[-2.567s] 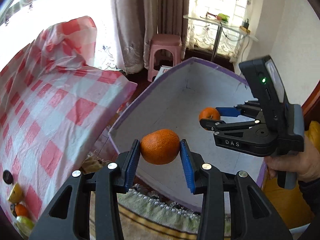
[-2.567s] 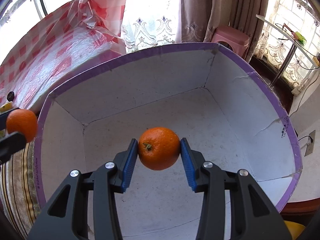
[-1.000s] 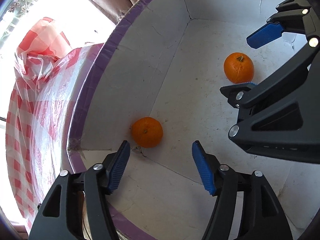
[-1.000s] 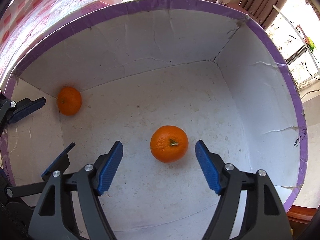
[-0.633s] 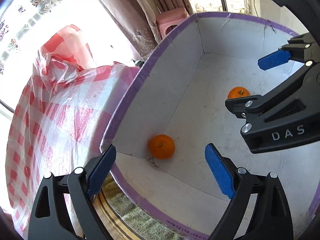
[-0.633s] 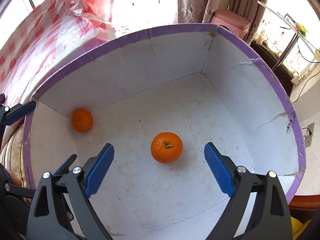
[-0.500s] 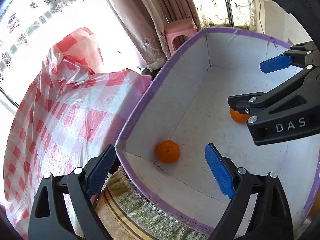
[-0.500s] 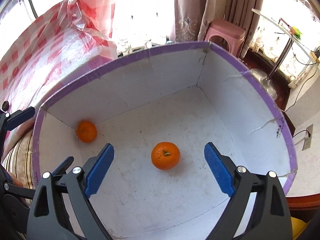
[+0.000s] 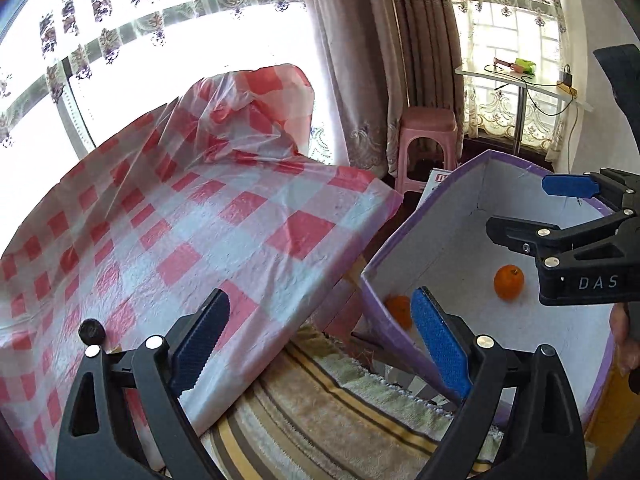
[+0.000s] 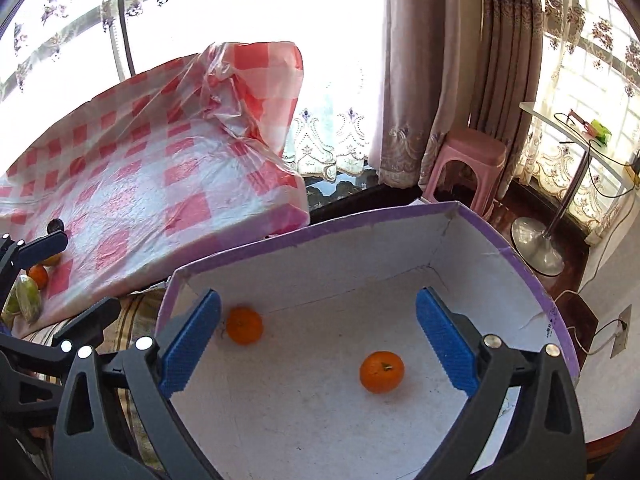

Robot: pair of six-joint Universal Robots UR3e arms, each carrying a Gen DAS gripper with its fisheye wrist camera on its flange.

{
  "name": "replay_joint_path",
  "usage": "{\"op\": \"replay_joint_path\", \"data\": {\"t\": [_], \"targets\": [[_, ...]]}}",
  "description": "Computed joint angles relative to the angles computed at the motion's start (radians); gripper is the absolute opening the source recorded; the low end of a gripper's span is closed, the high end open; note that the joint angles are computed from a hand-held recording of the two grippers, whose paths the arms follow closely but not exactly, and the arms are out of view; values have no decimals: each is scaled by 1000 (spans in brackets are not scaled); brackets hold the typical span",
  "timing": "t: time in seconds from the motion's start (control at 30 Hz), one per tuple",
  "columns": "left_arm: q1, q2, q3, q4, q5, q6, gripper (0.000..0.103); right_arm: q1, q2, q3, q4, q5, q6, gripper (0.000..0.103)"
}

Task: Organize fruits
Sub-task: 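Move both open tools back toward the remaining fruits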

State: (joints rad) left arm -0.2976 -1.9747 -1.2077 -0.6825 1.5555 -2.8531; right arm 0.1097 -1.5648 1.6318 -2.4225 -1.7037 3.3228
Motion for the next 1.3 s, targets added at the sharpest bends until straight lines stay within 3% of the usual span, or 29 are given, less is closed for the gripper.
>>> {"op": "replay_joint_path", "data": {"t": [0.13, 0.23, 0.4, 0.7, 0.9, 1.07, 1.3], "targets": [[67, 95, -116, 5, -53, -13, 89, 63, 32, -22, -46, 50, 15, 98], [115, 166, -204, 27, -87, -10, 89, 129, 87, -86, -34, 18, 37, 98], [218, 308, -369, 55, -159, -11, 89, 173, 150, -152, -4, 62, 70, 98], [474, 579, -623, 43, -293, -8, 89, 273, 254, -266, 32, 101, 70, 98], [723, 774, -755, -81, -466, 37, 89, 352, 351, -403, 66, 87, 49, 98], [884, 898, -819, -204, -553, 101, 87, 403, 436, -522, 108, 79, 38, 98], [1200, 1065, -867, -491, -716, 242, 70, 444, 549, -699, 188, 84, 31, 98]]}}
